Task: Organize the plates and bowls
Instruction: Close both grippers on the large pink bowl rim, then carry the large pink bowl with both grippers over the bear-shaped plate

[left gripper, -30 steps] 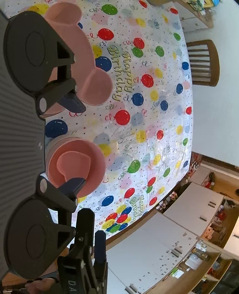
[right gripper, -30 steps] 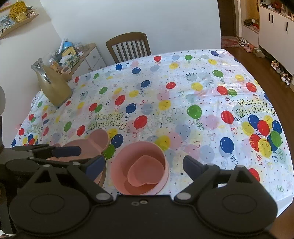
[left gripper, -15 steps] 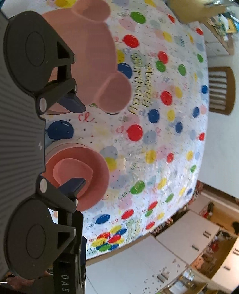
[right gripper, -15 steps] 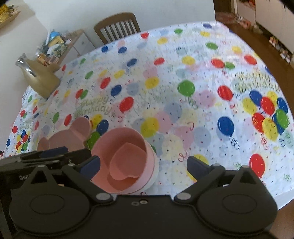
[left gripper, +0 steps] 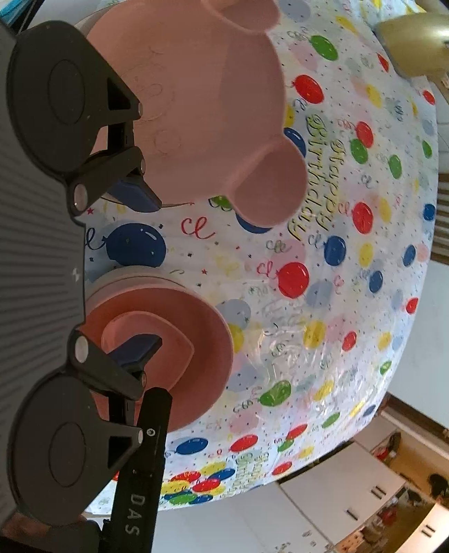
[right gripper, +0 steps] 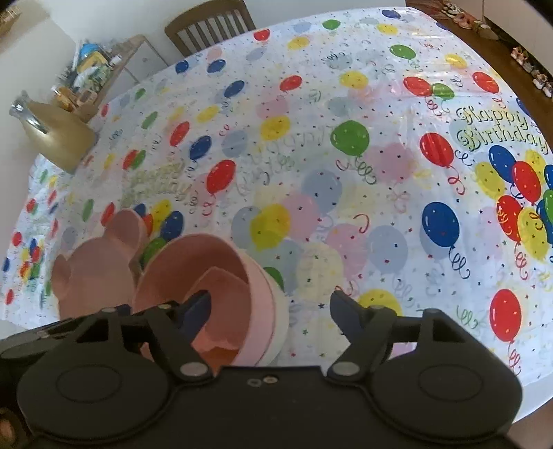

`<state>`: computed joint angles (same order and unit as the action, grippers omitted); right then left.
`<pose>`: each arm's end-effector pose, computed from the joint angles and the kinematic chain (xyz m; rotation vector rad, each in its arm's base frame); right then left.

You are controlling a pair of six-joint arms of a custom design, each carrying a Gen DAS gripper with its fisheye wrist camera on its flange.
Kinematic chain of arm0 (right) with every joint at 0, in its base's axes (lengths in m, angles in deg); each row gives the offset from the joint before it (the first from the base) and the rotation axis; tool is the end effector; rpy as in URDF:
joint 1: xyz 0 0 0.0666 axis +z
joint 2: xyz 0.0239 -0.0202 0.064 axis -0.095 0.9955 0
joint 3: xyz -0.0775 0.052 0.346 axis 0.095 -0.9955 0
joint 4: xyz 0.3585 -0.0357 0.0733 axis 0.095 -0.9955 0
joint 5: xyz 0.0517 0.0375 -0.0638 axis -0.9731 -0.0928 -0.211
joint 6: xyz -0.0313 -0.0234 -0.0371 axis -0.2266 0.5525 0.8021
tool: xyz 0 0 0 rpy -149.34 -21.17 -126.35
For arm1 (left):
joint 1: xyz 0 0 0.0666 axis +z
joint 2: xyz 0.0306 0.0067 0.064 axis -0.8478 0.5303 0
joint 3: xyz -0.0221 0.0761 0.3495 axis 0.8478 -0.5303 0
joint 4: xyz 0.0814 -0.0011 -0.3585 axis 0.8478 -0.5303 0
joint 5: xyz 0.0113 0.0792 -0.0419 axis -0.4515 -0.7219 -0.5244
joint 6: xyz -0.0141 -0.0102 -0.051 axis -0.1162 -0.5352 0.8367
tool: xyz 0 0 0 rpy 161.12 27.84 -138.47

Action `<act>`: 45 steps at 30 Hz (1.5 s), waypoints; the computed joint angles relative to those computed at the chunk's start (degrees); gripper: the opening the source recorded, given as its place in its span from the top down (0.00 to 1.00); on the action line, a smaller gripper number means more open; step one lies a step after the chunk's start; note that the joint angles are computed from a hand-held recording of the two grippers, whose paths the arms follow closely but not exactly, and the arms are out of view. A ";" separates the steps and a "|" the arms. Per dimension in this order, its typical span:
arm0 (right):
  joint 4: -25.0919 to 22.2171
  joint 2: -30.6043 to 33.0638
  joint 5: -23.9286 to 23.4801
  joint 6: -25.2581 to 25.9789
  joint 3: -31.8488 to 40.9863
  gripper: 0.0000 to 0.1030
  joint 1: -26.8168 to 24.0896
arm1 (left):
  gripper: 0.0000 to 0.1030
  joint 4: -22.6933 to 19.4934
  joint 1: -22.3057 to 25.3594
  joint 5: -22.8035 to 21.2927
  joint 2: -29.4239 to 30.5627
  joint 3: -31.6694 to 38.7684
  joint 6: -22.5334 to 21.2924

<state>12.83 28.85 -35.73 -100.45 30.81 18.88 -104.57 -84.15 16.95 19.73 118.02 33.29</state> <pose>0.4792 0.2168 0.4561 0.4276 2.6984 0.3785 0.5230 -0.2620 0.4363 0.2170 2.7408 -0.3745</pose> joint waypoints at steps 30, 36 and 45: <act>-3.43 2.66 -1.38 -0.46 1.78 0.77 0.87 | 0.67 -2.59 -1.15 2.55 1.63 1.27 1.55; -4.97 3.02 -0.20 0.00 4.44 0.77 1.38 | 0.67 -3.84 -0.79 2.86 1.53 3.49 0.79; -9.71 7.59 2.42 1.65 15.94 0.77 2.89 | 0.67 -6.95 1.05 2.58 2.68 10.63 -0.79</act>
<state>3.11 36.44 -33.31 -98.80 46.74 21.77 -111.52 -83.10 19.53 22.41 128.65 32.50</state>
